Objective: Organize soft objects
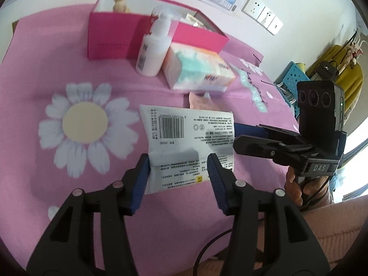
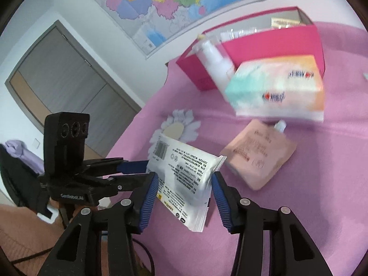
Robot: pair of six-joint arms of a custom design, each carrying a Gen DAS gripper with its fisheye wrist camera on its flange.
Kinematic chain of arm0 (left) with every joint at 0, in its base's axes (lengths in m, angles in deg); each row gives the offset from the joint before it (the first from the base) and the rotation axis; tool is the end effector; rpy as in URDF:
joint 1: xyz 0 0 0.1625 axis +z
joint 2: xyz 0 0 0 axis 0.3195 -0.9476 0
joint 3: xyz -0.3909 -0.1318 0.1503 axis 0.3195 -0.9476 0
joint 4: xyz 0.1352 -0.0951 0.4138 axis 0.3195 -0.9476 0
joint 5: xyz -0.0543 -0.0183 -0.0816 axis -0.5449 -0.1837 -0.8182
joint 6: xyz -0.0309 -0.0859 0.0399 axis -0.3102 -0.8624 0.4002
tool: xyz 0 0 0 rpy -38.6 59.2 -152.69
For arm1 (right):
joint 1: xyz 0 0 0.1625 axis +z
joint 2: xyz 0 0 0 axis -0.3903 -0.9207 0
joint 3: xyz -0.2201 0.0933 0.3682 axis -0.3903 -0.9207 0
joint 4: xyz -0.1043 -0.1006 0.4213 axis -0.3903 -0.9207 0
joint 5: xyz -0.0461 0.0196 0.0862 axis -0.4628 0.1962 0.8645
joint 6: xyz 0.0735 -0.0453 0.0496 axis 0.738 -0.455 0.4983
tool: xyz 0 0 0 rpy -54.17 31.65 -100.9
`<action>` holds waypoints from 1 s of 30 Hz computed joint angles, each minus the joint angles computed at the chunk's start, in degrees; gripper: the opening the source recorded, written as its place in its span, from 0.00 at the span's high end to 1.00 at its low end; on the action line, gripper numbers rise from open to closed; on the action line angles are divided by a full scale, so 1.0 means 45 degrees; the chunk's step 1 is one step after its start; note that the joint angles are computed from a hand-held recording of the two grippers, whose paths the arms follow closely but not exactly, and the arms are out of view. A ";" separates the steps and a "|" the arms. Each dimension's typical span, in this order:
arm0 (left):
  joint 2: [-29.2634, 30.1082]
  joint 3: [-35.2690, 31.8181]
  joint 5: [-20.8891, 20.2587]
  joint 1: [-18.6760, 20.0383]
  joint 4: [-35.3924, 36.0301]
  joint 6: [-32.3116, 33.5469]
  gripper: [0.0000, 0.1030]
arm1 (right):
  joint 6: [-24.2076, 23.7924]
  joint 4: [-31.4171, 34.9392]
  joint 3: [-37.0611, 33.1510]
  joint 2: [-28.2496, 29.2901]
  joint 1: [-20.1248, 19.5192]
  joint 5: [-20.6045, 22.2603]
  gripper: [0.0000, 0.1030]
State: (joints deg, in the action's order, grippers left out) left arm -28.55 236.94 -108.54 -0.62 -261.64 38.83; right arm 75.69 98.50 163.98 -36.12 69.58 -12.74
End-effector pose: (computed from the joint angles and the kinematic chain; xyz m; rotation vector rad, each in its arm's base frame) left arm -0.2087 -0.2533 -0.0116 0.6759 2.7549 -0.5268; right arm -0.0146 -0.2596 0.1834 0.8048 -2.9584 0.6563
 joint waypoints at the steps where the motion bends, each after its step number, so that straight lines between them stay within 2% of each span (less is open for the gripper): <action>1: 0.0013 -0.0084 0.0083 0.0014 0.0024 0.0065 0.49 | 0.0107 -0.0113 0.0000 -0.0040 0.0105 0.0005 0.52; 9: -0.0048 -0.0731 0.0560 0.0284 0.0296 0.0838 0.49 | 0.0307 0.0182 -0.0309 -0.0757 0.0255 -0.0237 0.52; 10: -0.0062 -0.0824 0.0599 0.0312 0.0346 0.0947 0.49 | -0.0255 0.0715 -0.0296 -0.1141 -0.0278 -0.0391 0.52; 11: -0.0093 -0.0890 0.0565 0.0343 0.0384 0.1126 0.49 | -0.0283 0.0804 -0.0348 -0.1228 -0.0321 -0.0461 0.52; 21: -0.0074 -0.1408 0.0896 0.0334 0.0762 0.1433 0.49 | -0.0012 0.0723 -0.0530 -0.1565 -0.0143 -0.0745 0.52; 24: -0.0100 -0.1526 0.0719 0.0382 0.0640 0.1712 0.49 | -0.0020 0.0776 -0.0608 -0.1611 -0.0069 -0.0742 0.52; 26: -0.0057 -0.1650 0.0360 0.0465 0.0495 0.1978 0.60 | -0.0156 0.0897 -0.0591 -0.1686 -0.0107 -0.0812 0.53; 28: 0.0044 -0.1798 0.0752 0.0324 0.0916 0.1834 0.62 | 0.0233 0.0750 -0.0664 -0.1396 0.0405 -0.0706 0.56; 30: 0.0204 -0.1805 0.0481 0.0569 0.0734 0.1874 0.63 | 0.0565 0.0271 -0.0617 -0.1447 0.0822 -0.0401 0.60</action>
State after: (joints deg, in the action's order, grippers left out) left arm -27.64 228.82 -106.38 1.94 -258.34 47.26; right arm 78.24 99.72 161.21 -42.63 73.28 -14.54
